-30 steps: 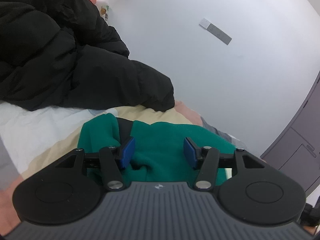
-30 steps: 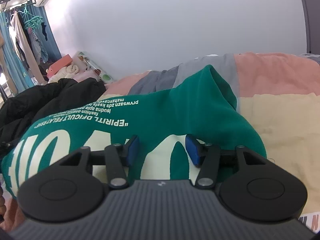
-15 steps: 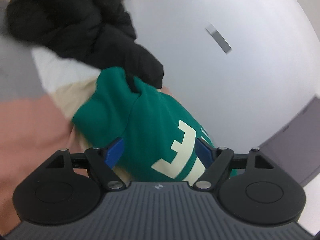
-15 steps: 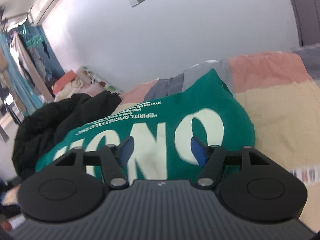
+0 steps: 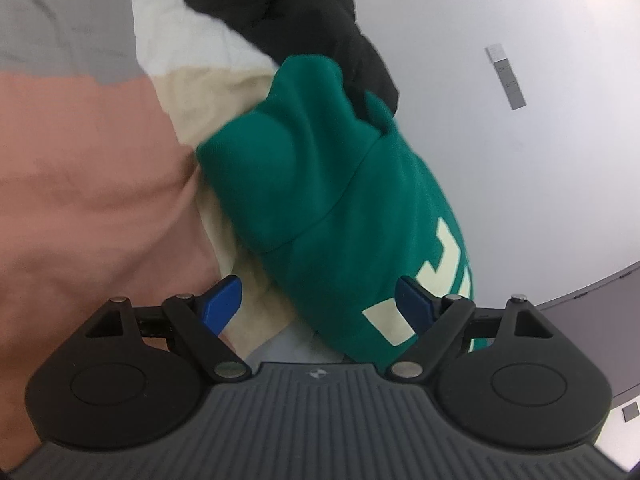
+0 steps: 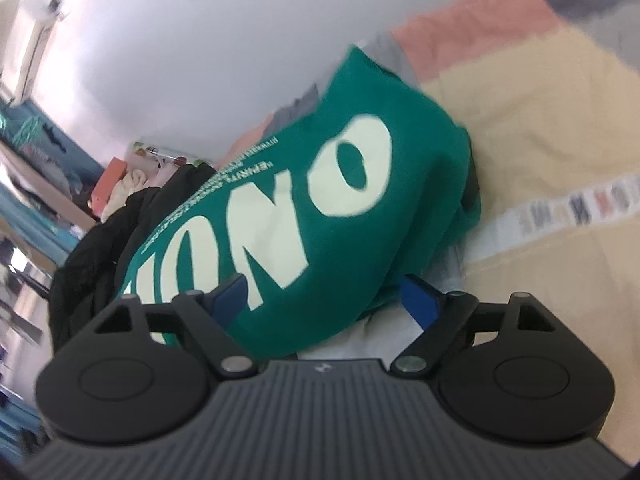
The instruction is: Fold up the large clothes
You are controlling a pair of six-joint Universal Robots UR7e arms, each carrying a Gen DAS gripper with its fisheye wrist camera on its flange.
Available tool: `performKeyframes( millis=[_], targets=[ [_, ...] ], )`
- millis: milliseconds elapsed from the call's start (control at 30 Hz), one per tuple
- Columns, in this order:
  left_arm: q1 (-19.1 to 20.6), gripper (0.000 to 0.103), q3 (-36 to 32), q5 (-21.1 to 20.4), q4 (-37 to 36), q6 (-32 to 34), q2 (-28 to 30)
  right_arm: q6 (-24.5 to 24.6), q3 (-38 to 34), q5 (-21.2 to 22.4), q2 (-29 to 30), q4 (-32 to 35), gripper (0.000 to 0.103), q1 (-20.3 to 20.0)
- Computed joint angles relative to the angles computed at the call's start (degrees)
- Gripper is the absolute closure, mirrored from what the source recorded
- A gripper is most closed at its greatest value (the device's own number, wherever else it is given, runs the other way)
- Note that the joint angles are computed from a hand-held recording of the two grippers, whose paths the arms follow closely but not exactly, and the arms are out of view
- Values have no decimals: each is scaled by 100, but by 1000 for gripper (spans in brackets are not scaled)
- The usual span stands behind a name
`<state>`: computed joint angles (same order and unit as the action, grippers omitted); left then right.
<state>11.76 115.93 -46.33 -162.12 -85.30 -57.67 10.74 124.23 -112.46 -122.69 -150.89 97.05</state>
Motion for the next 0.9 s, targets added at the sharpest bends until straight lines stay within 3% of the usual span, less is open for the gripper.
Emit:
performKeyframes(
  millis=[200,400,700,800,900],
  targets=[
    [212,12,-19,-43,-429,183,248,594,180,1467,-312,209,18,-1169],
    [347,10,-49,139,-1375,843,536,736,314,2232,-209,-281,15,-1797],
    [647,9,-172,-82,-2220,1468,716,749,445,2499,-208,-585,13,-1921],
    [641,5,-171,-94,-2103,1297,708,887,447,2353,-199,-585,13,-1850],
    [613,1,-125,-243,-1576,594,507,1085,428,2354,-212,-517,8,-1892]
  ],
)
